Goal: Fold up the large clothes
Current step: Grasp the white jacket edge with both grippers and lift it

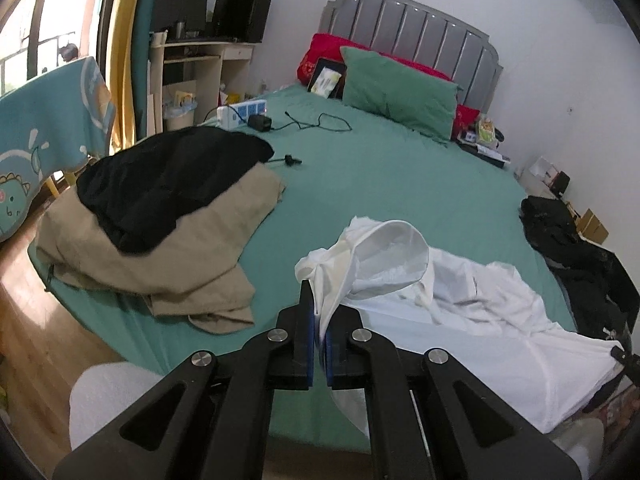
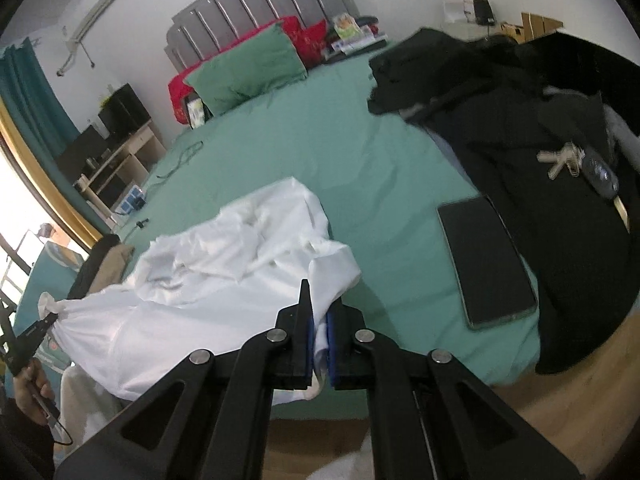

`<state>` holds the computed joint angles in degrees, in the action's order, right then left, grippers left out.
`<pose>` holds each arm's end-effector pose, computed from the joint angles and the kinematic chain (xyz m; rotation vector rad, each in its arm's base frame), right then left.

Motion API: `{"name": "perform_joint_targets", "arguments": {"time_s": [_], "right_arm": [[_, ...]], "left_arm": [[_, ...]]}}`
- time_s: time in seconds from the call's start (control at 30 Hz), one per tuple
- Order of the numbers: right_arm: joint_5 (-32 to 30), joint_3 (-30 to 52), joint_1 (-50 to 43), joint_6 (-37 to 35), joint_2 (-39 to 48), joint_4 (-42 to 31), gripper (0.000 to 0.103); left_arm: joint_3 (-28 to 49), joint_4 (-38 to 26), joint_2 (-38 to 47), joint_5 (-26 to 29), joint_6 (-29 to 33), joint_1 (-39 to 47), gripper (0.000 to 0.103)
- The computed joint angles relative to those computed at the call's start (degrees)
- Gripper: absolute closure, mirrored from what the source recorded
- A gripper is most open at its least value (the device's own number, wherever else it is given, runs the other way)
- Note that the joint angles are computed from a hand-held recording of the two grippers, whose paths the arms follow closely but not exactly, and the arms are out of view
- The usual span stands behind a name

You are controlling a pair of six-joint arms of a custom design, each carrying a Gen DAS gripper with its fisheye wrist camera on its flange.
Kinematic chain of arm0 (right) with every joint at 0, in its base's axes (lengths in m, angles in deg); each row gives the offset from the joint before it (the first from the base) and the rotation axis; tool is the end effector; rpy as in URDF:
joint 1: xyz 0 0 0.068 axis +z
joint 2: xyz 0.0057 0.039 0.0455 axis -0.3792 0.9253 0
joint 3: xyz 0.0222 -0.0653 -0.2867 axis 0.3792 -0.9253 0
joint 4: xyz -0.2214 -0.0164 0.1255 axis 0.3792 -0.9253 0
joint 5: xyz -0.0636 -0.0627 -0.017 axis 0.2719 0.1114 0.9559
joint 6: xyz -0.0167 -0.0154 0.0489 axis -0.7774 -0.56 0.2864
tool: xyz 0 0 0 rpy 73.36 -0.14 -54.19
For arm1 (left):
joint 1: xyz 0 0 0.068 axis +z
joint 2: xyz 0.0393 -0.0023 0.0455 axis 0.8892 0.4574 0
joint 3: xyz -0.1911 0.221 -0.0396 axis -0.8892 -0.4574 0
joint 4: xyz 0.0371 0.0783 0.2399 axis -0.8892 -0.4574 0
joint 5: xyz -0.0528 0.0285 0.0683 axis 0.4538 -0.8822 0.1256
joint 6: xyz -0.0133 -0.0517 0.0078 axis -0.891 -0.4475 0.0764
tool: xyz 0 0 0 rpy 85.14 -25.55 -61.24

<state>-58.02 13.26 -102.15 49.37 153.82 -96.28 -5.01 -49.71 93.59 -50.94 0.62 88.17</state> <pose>0.0543 -0.1605 0.3146 0.7307 2.2095 0.2295 0.2871 0.1138 0.3352 0.1237 2.2871 -0.3535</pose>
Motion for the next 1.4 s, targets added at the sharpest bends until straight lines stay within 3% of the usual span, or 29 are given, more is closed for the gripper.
{"name": "perform_joint_targets", "arguments": {"time_s": [0.27, 0.57, 0.77, 1.07, 1.1, 1.17, 1.2, 1.3, 1.37, 1.4], "right_arm": [[0.71, 3.13, 8.84, 14.48, 3.82, 12.13, 0.098], [12.81, 6.52, 24.89, 27.65, 14.02, 29.55, 0.098], [20.10, 8.91, 31.41, 32.27, 25.02, 39.49, 0.098], [29.46, 16.36, 38.12, 34.43, 40.00, 46.73, 0.096], [30.87, 17.12, 38.71, 34.22, 41.37, 46.64, 0.094], [33.37, 17.94, 39.41, 33.16, 43.41, 46.31, 0.090], [34.35, 17.31, 39.54, 32.50, 43.25, 46.64, 0.088], [38.72, 13.40, 40.40, 30.84, 38.87, 48.73, 0.086], [41.64, 9.83, 41.62, 28.78, 34.73, 51.12, 0.078], [43.89, 6.81, 42.43, 27.25, 31.37, 52.75, 0.069]], "left_arm": [[2.58, 4.11, 3.02, -4.28, -4.53, -4.69, 0.099], [13.30, 5.82, 15.57, -13.23, -9.64, -13.70, 0.099], [24.94, 4.16, 28.18, -19.84, -11.28, -19.74, 0.099], [54.48, -9.41, 51.37, -25.11, -14.28, -25.01, 0.098], [59.99, -12.50, 54.90, -24.80, -14.88, -25.21, 0.094], [64.50, -14.83, 57.78, -23.63, -15.81, -24.98, 0.075], [64.38, -14.08, 57.73, -22.46, -17.00, -24.44, 0.060], [56.70, -7.73, 52.88, -21.22, -18.71, -23.16, 0.057], [48.53, -2.67, 47.50, -21.65, -18.53, -22.78, 0.047], [45.91, -1.46, 45.62, -21.37, -17.68, -22.63, 0.045]]}}
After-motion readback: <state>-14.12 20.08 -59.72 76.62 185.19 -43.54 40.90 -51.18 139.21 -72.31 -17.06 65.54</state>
